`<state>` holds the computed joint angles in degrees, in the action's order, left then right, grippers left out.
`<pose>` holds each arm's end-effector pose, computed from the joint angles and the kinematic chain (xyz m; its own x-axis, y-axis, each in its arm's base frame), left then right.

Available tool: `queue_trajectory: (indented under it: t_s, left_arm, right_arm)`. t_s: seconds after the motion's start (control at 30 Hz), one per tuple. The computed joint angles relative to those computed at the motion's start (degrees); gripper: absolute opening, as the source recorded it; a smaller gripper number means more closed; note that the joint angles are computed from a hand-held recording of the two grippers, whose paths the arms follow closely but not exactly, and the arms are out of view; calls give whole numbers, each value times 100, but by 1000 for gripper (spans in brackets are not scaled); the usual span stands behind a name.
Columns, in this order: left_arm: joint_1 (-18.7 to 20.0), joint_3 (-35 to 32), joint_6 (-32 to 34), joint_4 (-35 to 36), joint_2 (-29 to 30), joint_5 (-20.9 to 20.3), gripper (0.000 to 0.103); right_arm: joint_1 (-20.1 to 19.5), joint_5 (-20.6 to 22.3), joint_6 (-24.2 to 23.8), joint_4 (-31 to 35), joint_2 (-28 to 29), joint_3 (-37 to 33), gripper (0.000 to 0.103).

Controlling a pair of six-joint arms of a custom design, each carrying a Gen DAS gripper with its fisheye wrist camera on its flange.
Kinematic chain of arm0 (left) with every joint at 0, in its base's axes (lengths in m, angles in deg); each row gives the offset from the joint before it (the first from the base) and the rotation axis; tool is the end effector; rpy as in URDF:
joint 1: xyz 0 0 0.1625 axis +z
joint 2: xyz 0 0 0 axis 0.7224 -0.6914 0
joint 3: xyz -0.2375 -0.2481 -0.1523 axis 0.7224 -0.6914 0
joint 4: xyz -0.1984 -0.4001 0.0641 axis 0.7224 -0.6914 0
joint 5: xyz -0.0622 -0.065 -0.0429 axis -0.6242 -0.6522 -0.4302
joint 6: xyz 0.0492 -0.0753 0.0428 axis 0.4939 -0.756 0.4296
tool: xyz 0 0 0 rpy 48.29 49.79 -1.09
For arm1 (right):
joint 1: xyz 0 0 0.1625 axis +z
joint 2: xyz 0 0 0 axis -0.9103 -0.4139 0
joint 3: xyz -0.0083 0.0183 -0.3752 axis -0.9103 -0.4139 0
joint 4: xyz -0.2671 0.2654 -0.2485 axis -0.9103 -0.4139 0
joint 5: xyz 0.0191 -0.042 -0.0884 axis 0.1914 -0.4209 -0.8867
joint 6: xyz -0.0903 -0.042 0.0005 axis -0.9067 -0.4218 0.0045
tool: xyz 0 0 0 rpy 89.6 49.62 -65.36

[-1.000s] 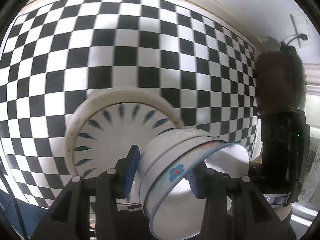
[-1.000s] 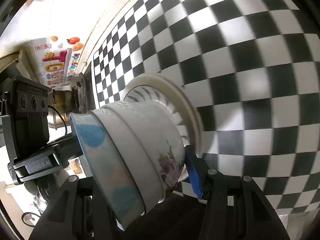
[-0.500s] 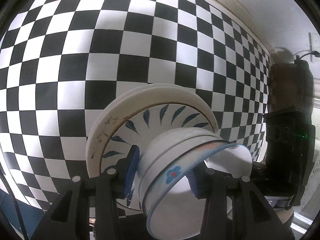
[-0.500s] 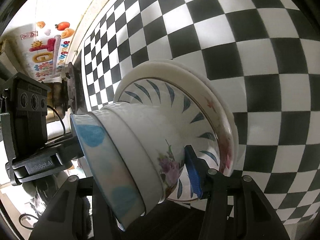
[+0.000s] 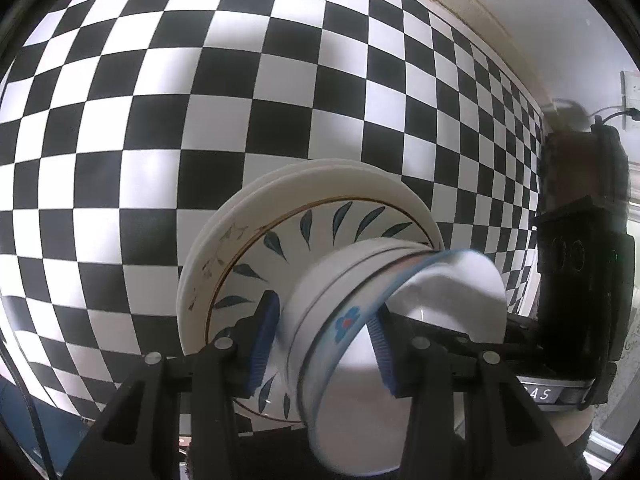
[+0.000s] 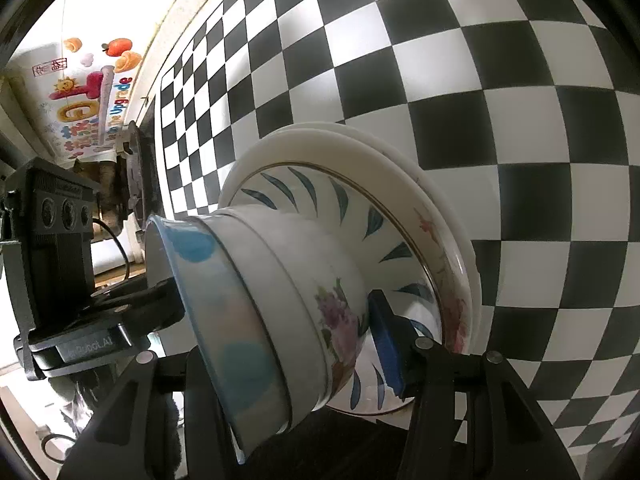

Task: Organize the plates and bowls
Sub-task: 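Lower the bowl stack onto the blue-striped plate with both grippers, then open both grippers and raise them away from the bowl stack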

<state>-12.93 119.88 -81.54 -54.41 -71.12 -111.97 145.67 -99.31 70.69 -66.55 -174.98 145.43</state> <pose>-0.4592 -0.4749 0.0330 -0.8773 -0.3242 -0.3540 -0.3354 0.9416 -0.0312 0.0289 -0.5112 0.3677 -0.9931 0.0033 0.1173 0.0481 0.9233 0.3811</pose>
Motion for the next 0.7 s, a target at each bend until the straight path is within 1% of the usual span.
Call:
queue_trajectory:
  t_s: [0.13,0.23,0.3,0.33,0.47,0.6,0.7]
  left_arm:
    - [-168,-115,-221,455,-17,318,40]
    - [-348,-197,-423,867,-66,619,40]
    - [-515,-357,-549,1334,-54,910,41]
    - [-638,-467,-610,1621,-42,1121,43]
    - [-969,-703,-662,2326,-10,1619,43]
    - [-1312,-834,-682,2979,-44,2049,43]
    - [-1512,-762,-759,3159,-200,2265,52]
  right_arm:
    - [138,-228,-30,-35,-53,2,53]
    - [316,-506,-107,-86,-153,-14,53]
    - [490,-782,-166,-154,-272,12,53]
    - [561,-874,-212,-193,-334,38,54]
    - [952,-1433,-427,-592,-761,308,77]
    - [1308,-1831,-430,-1166,-1401,711,80]
    - [1644,-2123,-365,-1545,-1877,1016,84]
